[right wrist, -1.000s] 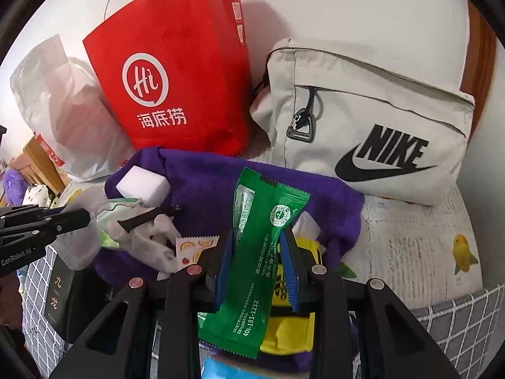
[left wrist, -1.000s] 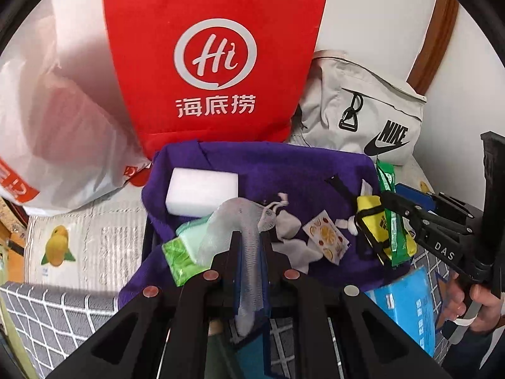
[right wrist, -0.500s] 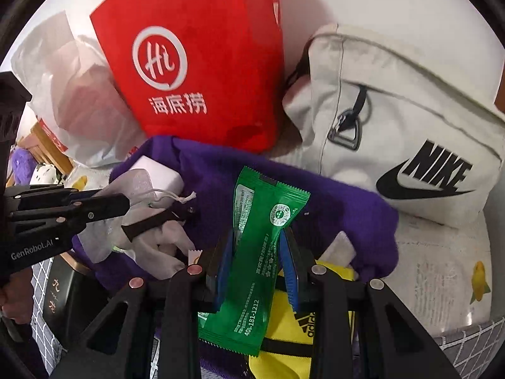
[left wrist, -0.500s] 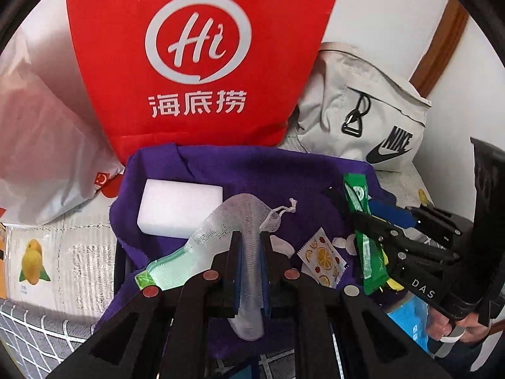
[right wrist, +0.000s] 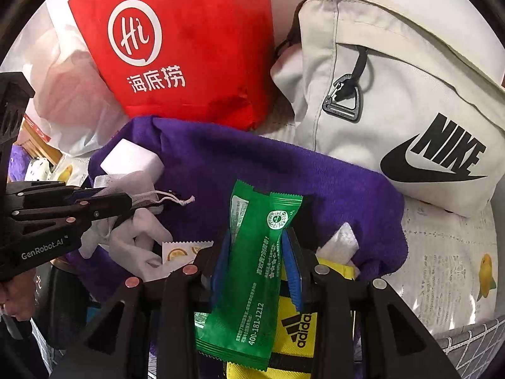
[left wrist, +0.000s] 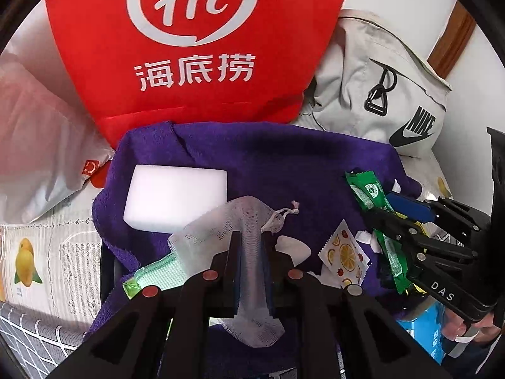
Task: Organize soft objects
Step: 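Open the left tool on the towel while the right tool releases the green packet there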
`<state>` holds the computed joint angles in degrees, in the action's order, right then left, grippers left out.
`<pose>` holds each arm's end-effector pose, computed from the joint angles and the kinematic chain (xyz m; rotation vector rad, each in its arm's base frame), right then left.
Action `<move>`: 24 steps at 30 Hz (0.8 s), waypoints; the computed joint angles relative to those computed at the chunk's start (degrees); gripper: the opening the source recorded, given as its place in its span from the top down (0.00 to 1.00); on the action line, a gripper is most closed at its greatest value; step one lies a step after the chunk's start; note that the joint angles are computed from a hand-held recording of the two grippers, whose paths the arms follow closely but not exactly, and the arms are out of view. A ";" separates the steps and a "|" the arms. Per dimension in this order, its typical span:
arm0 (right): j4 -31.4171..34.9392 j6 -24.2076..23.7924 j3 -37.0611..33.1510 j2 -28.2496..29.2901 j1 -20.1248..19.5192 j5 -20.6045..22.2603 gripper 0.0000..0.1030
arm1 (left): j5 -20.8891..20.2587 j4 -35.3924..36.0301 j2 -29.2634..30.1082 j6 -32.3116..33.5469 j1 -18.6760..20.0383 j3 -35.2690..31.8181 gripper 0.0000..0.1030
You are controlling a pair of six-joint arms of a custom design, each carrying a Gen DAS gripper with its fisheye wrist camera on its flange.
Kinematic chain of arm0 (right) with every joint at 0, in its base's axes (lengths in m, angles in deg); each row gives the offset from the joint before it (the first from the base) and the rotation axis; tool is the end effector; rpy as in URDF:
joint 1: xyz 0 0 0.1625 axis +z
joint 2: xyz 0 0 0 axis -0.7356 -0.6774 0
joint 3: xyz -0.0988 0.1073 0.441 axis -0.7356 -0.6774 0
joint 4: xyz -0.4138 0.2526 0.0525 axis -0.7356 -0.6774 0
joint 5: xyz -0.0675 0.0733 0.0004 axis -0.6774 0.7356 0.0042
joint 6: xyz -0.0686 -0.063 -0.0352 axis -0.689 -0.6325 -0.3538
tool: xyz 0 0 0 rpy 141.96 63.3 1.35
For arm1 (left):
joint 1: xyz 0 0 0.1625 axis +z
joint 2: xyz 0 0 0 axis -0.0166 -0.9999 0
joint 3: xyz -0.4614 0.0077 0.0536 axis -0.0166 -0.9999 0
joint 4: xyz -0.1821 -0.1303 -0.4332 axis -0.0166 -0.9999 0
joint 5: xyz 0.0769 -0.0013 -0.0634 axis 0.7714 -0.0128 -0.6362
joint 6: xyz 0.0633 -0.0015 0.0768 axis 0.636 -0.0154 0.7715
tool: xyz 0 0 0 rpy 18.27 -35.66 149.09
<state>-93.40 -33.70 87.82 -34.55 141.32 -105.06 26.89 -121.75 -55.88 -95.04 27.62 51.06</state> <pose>0.0969 -0.3132 0.2692 0.1369 -2.3580 0.7763 -0.3716 -0.3866 0.0481 0.8514 2.4916 -0.2360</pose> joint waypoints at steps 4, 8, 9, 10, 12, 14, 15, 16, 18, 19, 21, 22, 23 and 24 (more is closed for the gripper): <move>-0.14 -0.49 -0.23 0.54 0.12 -0.16 0.62 | 0.71 1.55 0.31 -1.17 0.05 -0.52 0.73; 0.50 -0.60 -0.21 -0.40 0.23 0.07 0.52 | 2.18 2.47 0.35 -0.83 -0.67 -0.57 0.54; 0.26 -0.49 -0.22 -0.40 0.44 -0.38 0.47 | 3.15 3.06 0.61 -0.89 -1.13 -0.71 0.51; -0.23 -0.37 -0.24 -0.28 0.77 -0.96 0.45 | 4.27 3.35 0.63 -0.88 -1.72 -0.63 0.47; -0.20 0.06 -0.25 -1.01 1.26 -1.67 0.41 | 4.84 3.50 0.27 -0.87 -2.23 -0.45 0.42; 1.13 1.11 -0.31 -2.49 1.60 -1.67 0.36 | 4.97 3.62 -0.27 -1.59 -2.58 -0.30 0.35; 1.94 1.58 -0.26 -3.57 1.71 -1.41 0.35 | 5.12 3.89 -0.64 -2.10 -2.85 -0.23 0.35; 3.04 2.36 -0.25 -4.65 2.04 -1.29 0.34 | 5.32 4.24 -1.06 -2.60 -3.15 -0.07 0.34; 5.01 3.41 -0.20 -6.47 2.86 -1.69 0.34 | 5.84 4.75 -2.06 -3.31 -3.90 0.30 0.31; 5.41 3.92 -0.03 -7.30 3.57 -2.12 0.34 | 6.24 4.42 -2.60 -3.11 -4.43 0.77 0.28; 6.71 4.90 0.27 -8.99 4.96 -2.69 0.34 | 7.73 4.91 -3.61 -3.72 -5.96 1.46 0.21; 7.50 5.54 0.43 -9.97 5.76 -2.93 0.34 | 7.95 5.19 -4.24 -4.29 -6.63 1.79 0.19; 8.07 6.18 0.67 -11.00 6.66 -3.18 0.34 | 7.92 5.53 -5.01 -4.73 -7.14 2.08 0.18; 8.74 6.79 0.89 -11.98 7.53 -3.50 0.33 | 8.01 6.23 -5.72 -5.38 -7.64 2.24 0.18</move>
